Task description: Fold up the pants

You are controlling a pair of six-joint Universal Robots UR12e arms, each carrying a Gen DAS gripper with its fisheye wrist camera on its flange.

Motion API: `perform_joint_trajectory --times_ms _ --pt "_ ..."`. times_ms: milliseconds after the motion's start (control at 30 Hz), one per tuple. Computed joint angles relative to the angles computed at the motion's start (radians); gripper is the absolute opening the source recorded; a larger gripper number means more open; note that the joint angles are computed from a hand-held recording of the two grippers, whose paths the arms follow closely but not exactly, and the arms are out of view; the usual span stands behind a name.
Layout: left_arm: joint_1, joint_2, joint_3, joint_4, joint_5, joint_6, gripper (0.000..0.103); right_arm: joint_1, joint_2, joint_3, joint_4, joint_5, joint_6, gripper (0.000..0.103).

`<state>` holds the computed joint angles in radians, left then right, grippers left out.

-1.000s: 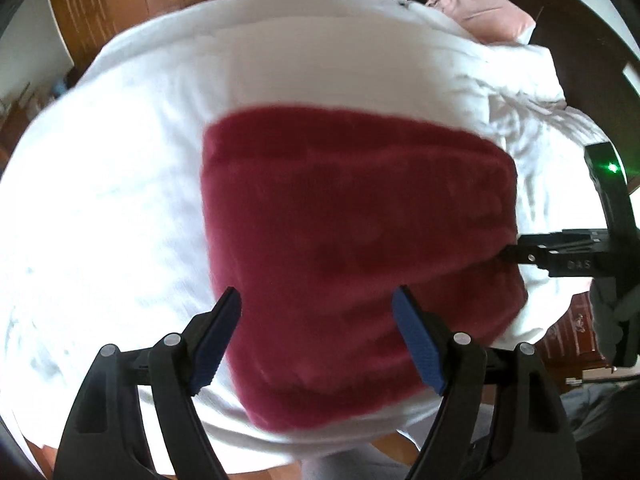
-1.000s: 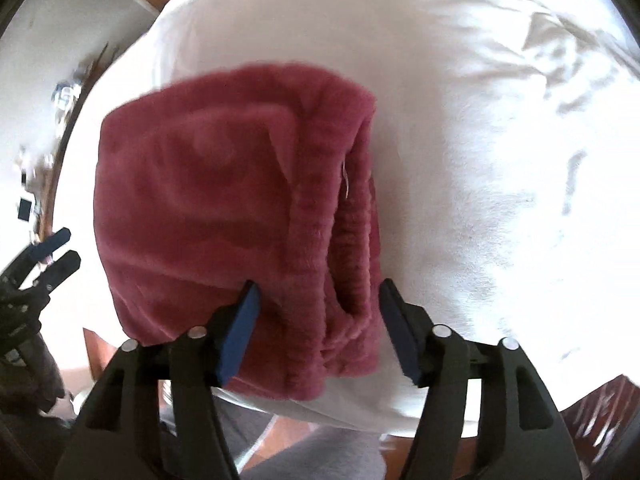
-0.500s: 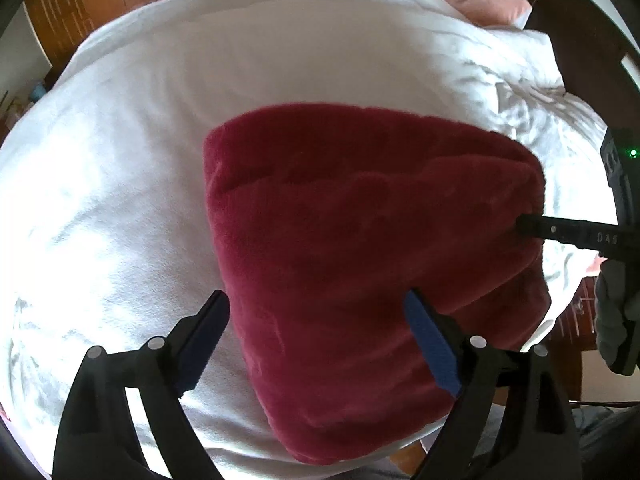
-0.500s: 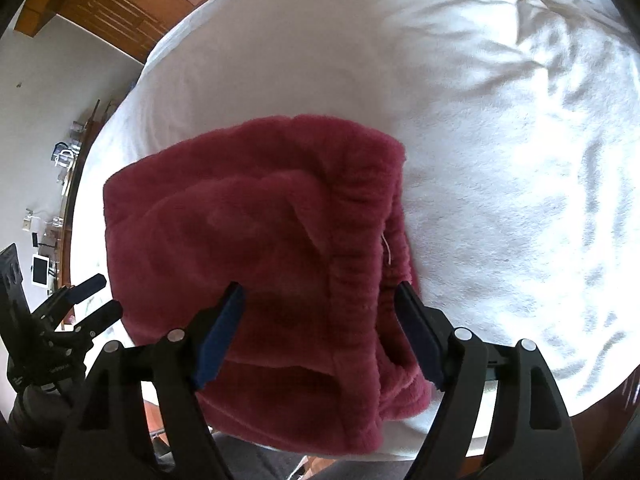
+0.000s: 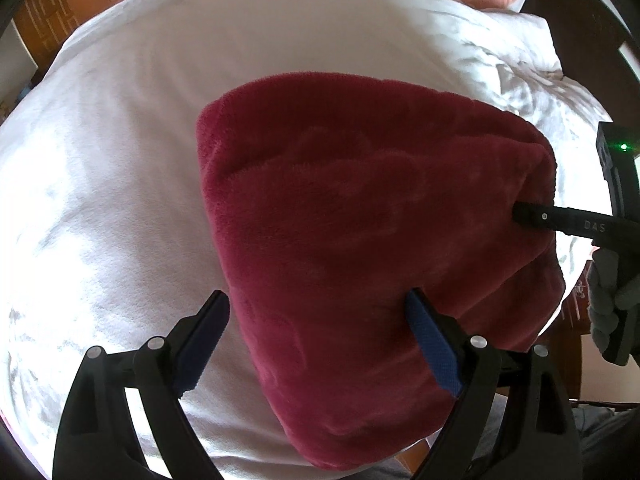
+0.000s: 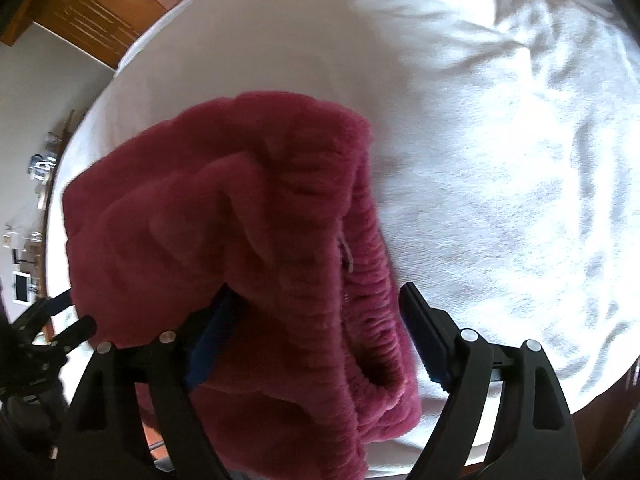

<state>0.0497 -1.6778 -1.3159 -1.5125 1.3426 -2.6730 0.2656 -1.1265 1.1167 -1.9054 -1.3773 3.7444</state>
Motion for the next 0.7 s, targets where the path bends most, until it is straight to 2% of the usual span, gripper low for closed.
perform_joint_trajectory --times_ms 167,233,433,700 --pt "-0.005 -0.005 0.003 -0.005 0.002 0.008 0.091 0.02 0.029 -0.04 0.052 -0.094 0.0 0.082" --pt "-0.006 -0.005 0.002 -0.002 0.004 0.01 0.091 0.021 0.036 -0.043 0.053 -0.108 0.001 0.083" --pt "-0.011 -0.002 -0.007 0.02 0.016 0.01 0.091 -0.001 0.017 0.015 -0.017 -0.013 0.017 0.083" --pt "-0.006 -0.005 -0.014 0.009 0.01 -0.044 0.094 -0.044 -0.015 0.101 -0.09 0.125 0.036 0.084"
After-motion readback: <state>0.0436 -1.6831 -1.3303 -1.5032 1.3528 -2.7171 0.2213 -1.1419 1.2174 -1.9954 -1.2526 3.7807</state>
